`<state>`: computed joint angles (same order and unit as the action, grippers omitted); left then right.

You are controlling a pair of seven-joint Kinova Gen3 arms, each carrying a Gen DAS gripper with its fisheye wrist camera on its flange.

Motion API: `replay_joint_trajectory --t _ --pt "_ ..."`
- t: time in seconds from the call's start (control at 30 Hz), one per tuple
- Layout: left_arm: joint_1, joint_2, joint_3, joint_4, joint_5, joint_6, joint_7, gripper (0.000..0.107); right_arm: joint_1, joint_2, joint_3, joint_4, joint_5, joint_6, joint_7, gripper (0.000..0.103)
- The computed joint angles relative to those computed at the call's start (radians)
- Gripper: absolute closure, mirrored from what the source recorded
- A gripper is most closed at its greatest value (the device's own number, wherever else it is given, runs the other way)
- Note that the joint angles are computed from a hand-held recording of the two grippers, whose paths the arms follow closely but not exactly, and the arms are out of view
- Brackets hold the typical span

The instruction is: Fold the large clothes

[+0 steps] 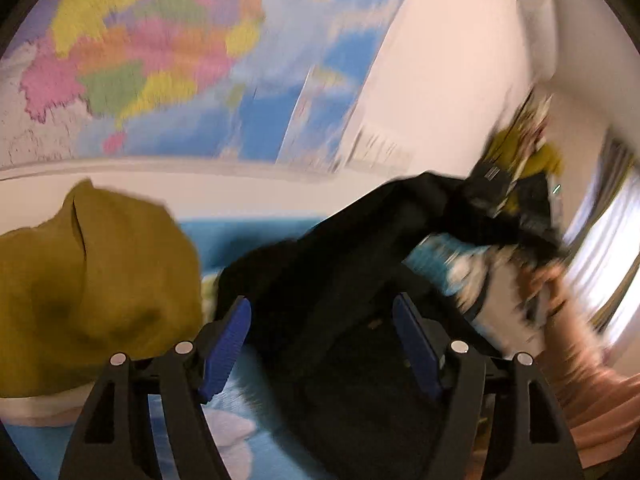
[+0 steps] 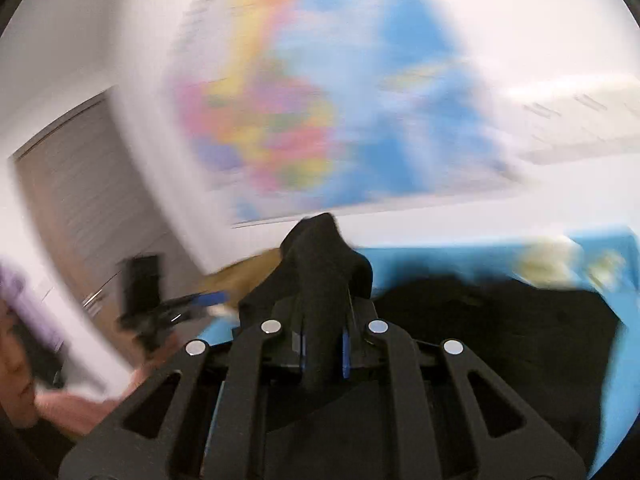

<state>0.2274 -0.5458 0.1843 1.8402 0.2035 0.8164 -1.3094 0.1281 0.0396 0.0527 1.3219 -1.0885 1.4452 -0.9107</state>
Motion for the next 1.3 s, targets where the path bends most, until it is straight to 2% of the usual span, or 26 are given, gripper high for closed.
replay_joint_trajectory --t 0.13,0.17,0.2,0.23,0.27,0.33,0.37,0.4,0.43,0.5,0.57,0.63,0.73,0.77,0.8,0.87,0.9,0.93,0.97,1.03,1.07,1.13,1.2,1.27,1.3 --pt "-0.099 0.164 0.132 -0.037 -0.084 0.062 0.062 0.041 0.051 0.105 0.017 0.04 0.109 0.028 -0.061 0.084" --pt "-0.096 0.208 0.15 -0.055 -0.12 0.079 0.097 0.041 0.056 0.118 0.01 0.058 0.129 0.015 -0.074 0.076" --pt "-0.112 0.254 0.182 -0.067 -0.146 0.087 0.12 0.042 0.063 0.137 0.005 0.077 0.155 0.008 -0.097 0.057" --pt "-0.109 0.288 0.195 -0.085 -0.173 0.107 0.142 0.042 0.078 0.146 0.001 0.096 0.165 0.001 -0.111 0.047" --pt "-0.09 0.32 0.189 -0.091 -0.2 0.112 0.164 0.042 0.103 0.153 -0.013 0.115 0.159 -0.012 -0.113 0.041" --pt "-0.072 0.372 0.181 -0.108 -0.229 0.115 0.187 0.042 0.193 0.153 -0.051 0.156 0.115 0.011 -0.074 0.037" --pt "-0.063 0.387 0.169 -0.113 -0.225 0.112 0.187 0.042 0.239 0.146 -0.07 0.177 0.089 0.02 -0.05 0.027" --pt "-0.05 0.399 0.143 -0.113 -0.206 0.104 0.174 0.042 0.285 0.136 -0.081 0.196 0.061 0.025 -0.028 0.021" --pt "-0.038 0.407 0.116 -0.112 -0.18 0.096 0.156 0.041 0.323 0.131 -0.11 0.204 0.045 0.021 -0.008 0.02" --pt "-0.008 0.416 0.083 -0.115 -0.167 0.09 0.15 0.038 0.415 0.095 -0.184 0.207 0.064 0.042 0.069 0.016" --pt "0.011 0.436 0.091 -0.136 -0.213 0.097 0.187 0.037 0.493 0.057 -0.276 0.216 0.113 0.04 0.131 0.011" --pt "0.043 0.446 0.106 -0.158 -0.274 0.105 0.247 0.037 0.547 -0.001 -0.369 0.251 0.175 0.009 0.211 0.011" --pt "0.088 0.456 0.113 -0.177 -0.339 0.095 0.303 0.037 0.602 -0.109 -0.508 0.323 0.297 -0.105 0.308 0.011" --pt "0.102 0.46 0.118 -0.184 -0.36 0.099 0.321 0.037 0.621 -0.115 -0.554 0.328 0.337 -0.134 0.315 0.015" --pt "0.116 0.465 0.12 -0.191 -0.376 0.103 0.332 0.037 0.648 -0.116 -0.601 0.335 0.365 -0.147 0.308 0.023" --pt "0.15 0.476 0.122 -0.2 -0.411 0.108 0.353 0.037 0.73 -0.09 -0.693 0.321 0.371 -0.123 0.291 0.074" --pt "0.161 0.484 0.136 -0.205 -0.444 0.118 0.369 0.037 0.776 -0.055 -0.73 0.295 0.35 -0.087 0.289 0.08" --pt "0.174 0.494 0.145 -0.209 -0.483 0.13 0.395 0.037 0.822 -0.024 -0.755 0.269 0.312 -0.046 0.277 0.091" --pt "0.183 0.502 0.152 -0.212 -0.506 0.141 0.407 0.038 0.869 0.021 -0.785 0.236 0.271 -0.005 0.248 0.095" --pt "0.207 0.508 0.13 -0.208 -0.505 0.144 0.41 0.038 0.921 0.109 -0.815 0.157 0.19 0.038 0.167 0.096" --pt "0.211 0.507 0.121 -0.201 -0.5 0.142 0.411 0.039 0.919 0.142 -0.803 0.131 0.149 0.039 0.126 0.097" --pt "0.211 0.503 0.104 -0.187 -0.486 0.137 0.416 0.039 0.86 0.2 -0.727 0.067 0.114 -0.005 0.045 0.097" --pt "0.206 0.493 0.091 -0.168 -0.465 0.123 0.413 0.039 0.769 0.216 -0.639 0.042 0.144 -0.083 -0.036 0.095" --pt "0.203 0.49 0.094 -0.158 -0.472 0.135 0.431 0.039 0.677 0.244 -0.576 0.019 0.224 -0.137 -0.113 0.091" --pt "0.204 0.494 0.098 -0.158 -0.478 0.152 0.439 0.038 0.63 0.244 -0.541 0.012 0.264 -0.151 -0.145 0.075"
